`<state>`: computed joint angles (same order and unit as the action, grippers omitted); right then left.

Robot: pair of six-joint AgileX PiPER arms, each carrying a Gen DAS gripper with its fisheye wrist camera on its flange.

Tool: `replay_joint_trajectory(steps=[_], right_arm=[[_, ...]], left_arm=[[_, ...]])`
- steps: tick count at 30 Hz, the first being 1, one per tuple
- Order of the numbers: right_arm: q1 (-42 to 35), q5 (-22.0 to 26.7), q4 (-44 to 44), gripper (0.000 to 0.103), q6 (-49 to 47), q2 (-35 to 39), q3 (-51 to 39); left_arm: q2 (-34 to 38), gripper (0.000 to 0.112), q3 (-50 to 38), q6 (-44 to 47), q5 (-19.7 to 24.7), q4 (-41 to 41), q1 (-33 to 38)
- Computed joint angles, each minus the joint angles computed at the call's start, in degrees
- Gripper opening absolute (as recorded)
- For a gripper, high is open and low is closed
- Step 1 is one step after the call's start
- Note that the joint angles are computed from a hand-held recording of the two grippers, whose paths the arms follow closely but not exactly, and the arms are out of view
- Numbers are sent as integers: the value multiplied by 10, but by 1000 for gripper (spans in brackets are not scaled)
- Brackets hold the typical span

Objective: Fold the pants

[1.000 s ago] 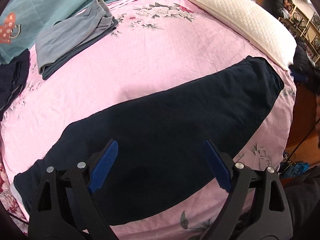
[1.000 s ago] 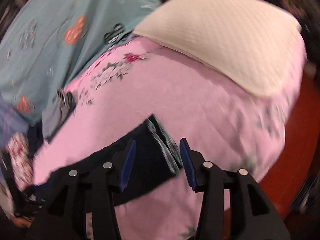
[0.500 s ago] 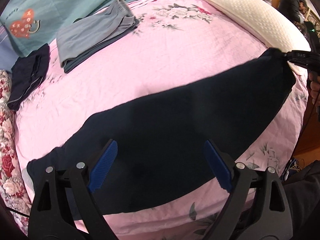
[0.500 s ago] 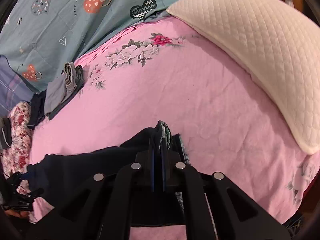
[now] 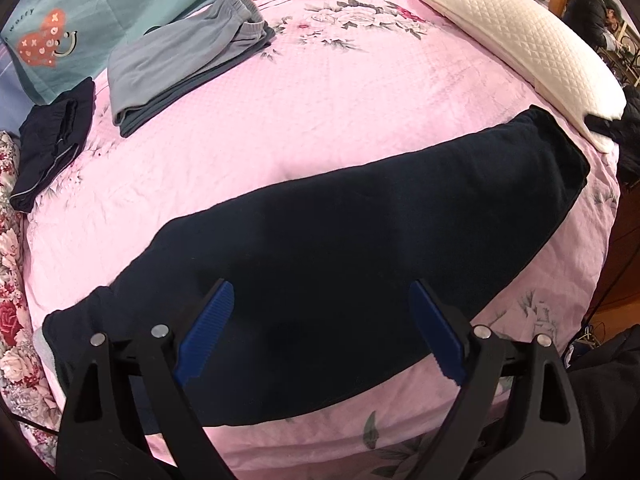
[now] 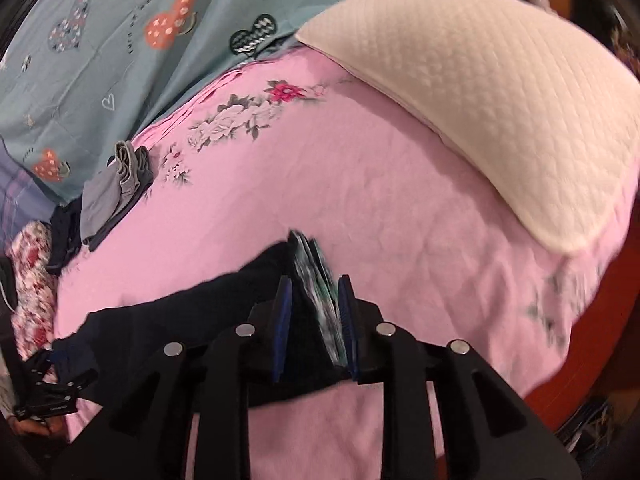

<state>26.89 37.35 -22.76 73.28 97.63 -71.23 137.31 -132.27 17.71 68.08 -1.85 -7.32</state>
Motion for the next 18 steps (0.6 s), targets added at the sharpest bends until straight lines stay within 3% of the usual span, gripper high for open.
replay_joint_trajectory(steps=[3,7,11,14,16,18], right_arm=[[2,-48,35,24,27,-28,67],[4,-82,89,24,-9,0,78],[25,-31,26,14,42,15,51],[41,-6,4,13,66,7,47],[58,45,-2,13,63,22,21],[65,65,3,13,68,27,12]], left_arm=[[4,91,-4,5,4,-4,-4],[5,91,-5,16,6,-7,-12],[-1,91,7,23,-2,-8,-17],[6,91,-6,24,6,-10,-19],[13,91,-15,23,13,-7,-23],[14,91,-18,27,16,-6,-27]])
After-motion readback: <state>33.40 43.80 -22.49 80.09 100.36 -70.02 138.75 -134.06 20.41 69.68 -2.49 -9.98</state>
